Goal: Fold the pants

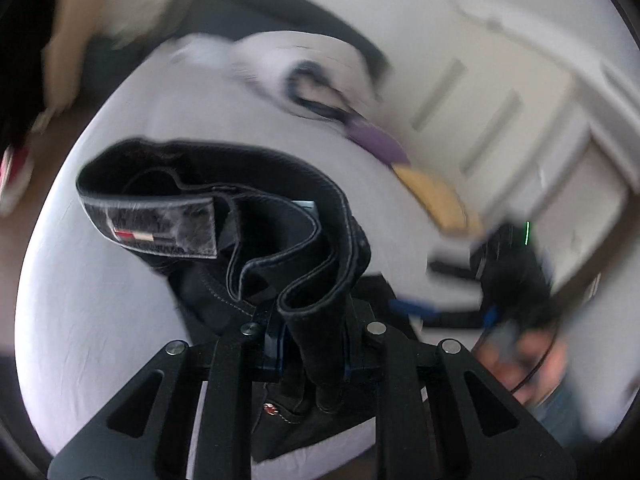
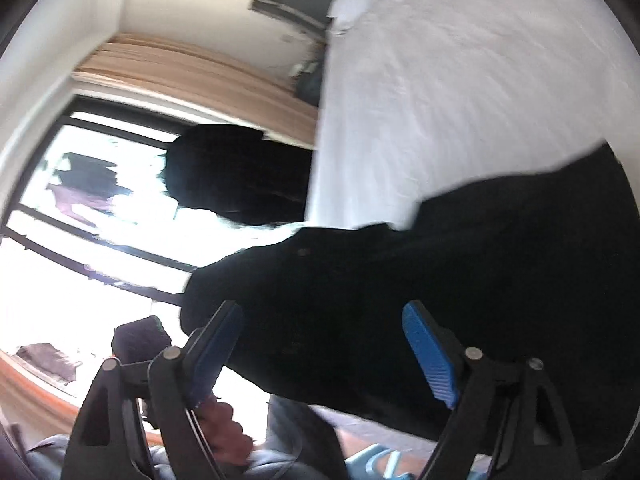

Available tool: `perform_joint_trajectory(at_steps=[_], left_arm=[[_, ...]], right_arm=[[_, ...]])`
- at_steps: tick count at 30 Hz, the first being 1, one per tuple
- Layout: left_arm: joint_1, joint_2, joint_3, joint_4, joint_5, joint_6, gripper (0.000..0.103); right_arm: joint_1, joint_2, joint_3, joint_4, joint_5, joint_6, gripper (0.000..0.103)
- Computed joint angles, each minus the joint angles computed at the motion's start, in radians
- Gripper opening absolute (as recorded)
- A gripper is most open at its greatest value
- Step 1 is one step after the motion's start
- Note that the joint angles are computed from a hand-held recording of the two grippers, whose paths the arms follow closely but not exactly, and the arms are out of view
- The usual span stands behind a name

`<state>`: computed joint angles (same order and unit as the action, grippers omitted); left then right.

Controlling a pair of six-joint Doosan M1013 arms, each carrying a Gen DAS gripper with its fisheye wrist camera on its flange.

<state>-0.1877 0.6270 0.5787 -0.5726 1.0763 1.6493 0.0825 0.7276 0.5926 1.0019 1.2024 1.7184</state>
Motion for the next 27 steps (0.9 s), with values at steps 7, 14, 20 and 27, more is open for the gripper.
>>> perform_joint_trajectory(at_steps=[7, 14, 20, 27], left_arm=[[-0.128, 0.064, -0.105, 0.141, 0.137, 0.217, 0.017], [-0.186, 0.108, -0.178, 0.239, 0.198, 0.273, 0.017], [-0.208, 0.116, -0.149, 0.257, 0.161, 0.314, 0.017], [-0.266, 0.194, -0.256, 0.308, 0.215, 0.327, 0.017]], right_arm=[[-0.022, 0.107, -0.256, -0.02, 0.213, 0.078, 0.088], [-0.015, 0.164, -0.389, -0.214, 0.386, 0.12, 0.071], [-0.028, 0.07, -0.21, -0.302, 0.299, 0.011, 0.019], [-0.065, -0.027, 0.005, -0.32, 0.199, -0.063, 0.018]])
